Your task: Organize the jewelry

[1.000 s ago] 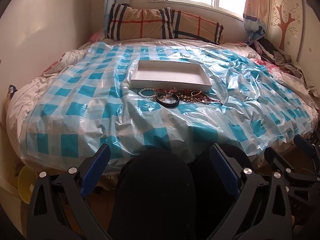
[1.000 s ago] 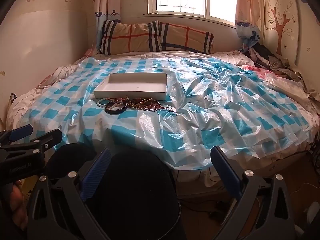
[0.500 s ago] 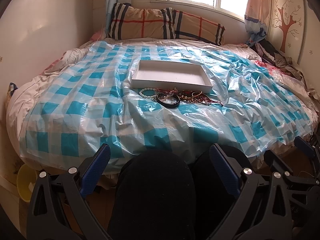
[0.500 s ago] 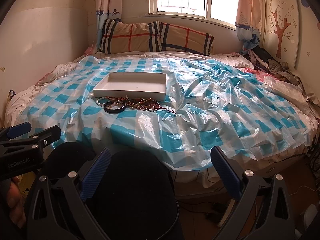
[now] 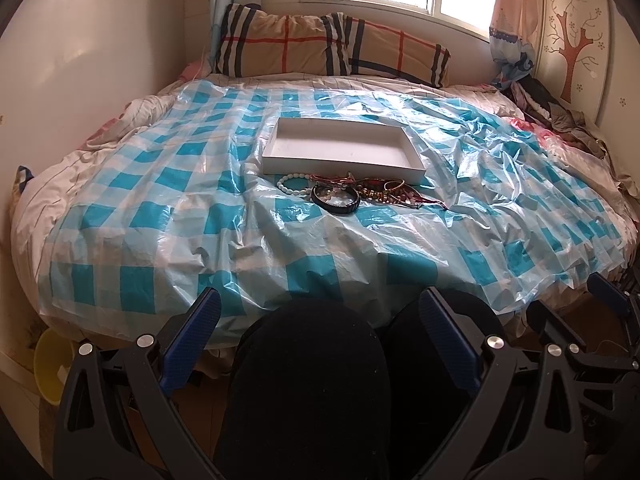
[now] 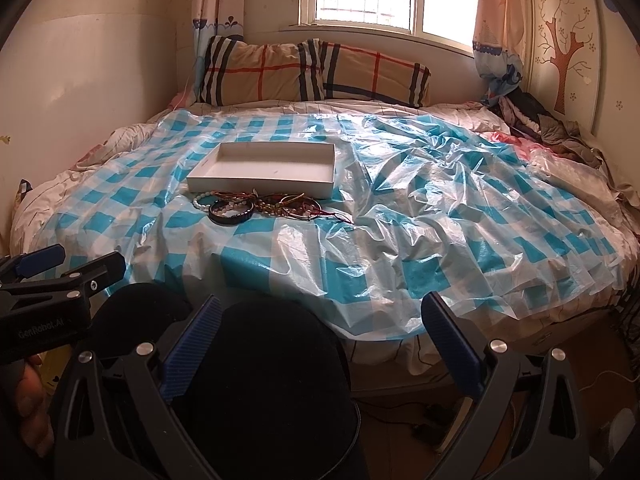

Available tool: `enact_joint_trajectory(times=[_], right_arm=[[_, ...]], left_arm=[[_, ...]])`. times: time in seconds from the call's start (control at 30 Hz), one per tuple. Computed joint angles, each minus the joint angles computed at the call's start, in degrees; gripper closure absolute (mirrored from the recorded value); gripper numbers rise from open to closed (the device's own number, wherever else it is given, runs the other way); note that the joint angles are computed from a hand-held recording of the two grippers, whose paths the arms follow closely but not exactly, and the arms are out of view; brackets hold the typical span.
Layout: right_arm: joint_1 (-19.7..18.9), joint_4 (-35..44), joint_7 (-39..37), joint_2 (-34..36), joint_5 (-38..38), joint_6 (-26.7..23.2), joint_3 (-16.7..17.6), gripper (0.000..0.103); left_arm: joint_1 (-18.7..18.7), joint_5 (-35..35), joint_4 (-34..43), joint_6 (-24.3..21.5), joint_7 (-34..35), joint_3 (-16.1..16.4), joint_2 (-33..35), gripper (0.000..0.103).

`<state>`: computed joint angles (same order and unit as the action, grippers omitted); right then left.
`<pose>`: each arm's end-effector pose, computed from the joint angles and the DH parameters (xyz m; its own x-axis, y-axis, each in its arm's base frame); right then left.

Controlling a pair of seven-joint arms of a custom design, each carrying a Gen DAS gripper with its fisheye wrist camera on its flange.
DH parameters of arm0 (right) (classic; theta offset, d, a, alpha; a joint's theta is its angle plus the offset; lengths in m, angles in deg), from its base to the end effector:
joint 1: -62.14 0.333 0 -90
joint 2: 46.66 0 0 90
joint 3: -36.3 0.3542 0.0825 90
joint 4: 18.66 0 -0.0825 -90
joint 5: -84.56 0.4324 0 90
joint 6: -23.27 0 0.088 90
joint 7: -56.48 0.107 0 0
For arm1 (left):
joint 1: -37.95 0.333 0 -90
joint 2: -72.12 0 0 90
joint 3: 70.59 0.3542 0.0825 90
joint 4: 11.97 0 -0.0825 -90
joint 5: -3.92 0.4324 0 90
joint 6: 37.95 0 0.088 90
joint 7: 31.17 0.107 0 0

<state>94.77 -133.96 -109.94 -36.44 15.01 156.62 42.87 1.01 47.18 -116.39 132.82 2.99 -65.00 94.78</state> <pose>0.5173 0.3976 0.3985 -0.3078 -0.9510 0.0299 -0.5962 0.1684 -0.7849 0.5969 -0.4290 0.4009 -0.3140 -0.9480 0.0515 -0.6606 0.1792 -0.7291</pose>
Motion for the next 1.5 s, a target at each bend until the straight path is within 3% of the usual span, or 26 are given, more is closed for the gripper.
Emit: enact_joint_trajectory(times=[0.27, 0.43, 0.5, 0.6, 0.7, 1.5], right_arm=[[-1.05, -0.42, -0.13, 0.23, 0.38, 3.99, -0.64, 0.007], [-3.75, -0.25, -13.56, -0.22, 16.40, 8.14, 0.11, 0.007], [-3.30, -0.29, -13.99, -0.37, 16.38, 8.20, -0.56, 0.007], [-2.18, -1.26, -5.73, -0.72, 6.45, 8.93, -2.03, 0.007], [-2.80, -1.38, -3.21, -0.58, 3.82, 10.19, -2.12, 0.007], [-3.47, 4.57, -8.16, 5.04, 2.51, 13.46, -4.68, 0.007]], left_arm=[[-0.41, 1.07, 0.87, -0.52, -0.90, 0.65, 0.48, 0.008], [-0.63, 2.41, 3.30, -2.96, -1.82, 1.04, 1.64, 0.008], [-0.37, 3.01, 4.27, -4.06, -2.21, 0.70, 2.10, 0.008], [0.65, 3.11, 5.44, -5.34, -2.01, -0.36, 2.74, 0.008], [1.50, 2.75, 6.55, -5.99, -1.37, -1.21, 3.47, 0.008], [2.20, -5.38, 14.71, -8.15, 7.94, -1.91, 9.82, 0.008]])
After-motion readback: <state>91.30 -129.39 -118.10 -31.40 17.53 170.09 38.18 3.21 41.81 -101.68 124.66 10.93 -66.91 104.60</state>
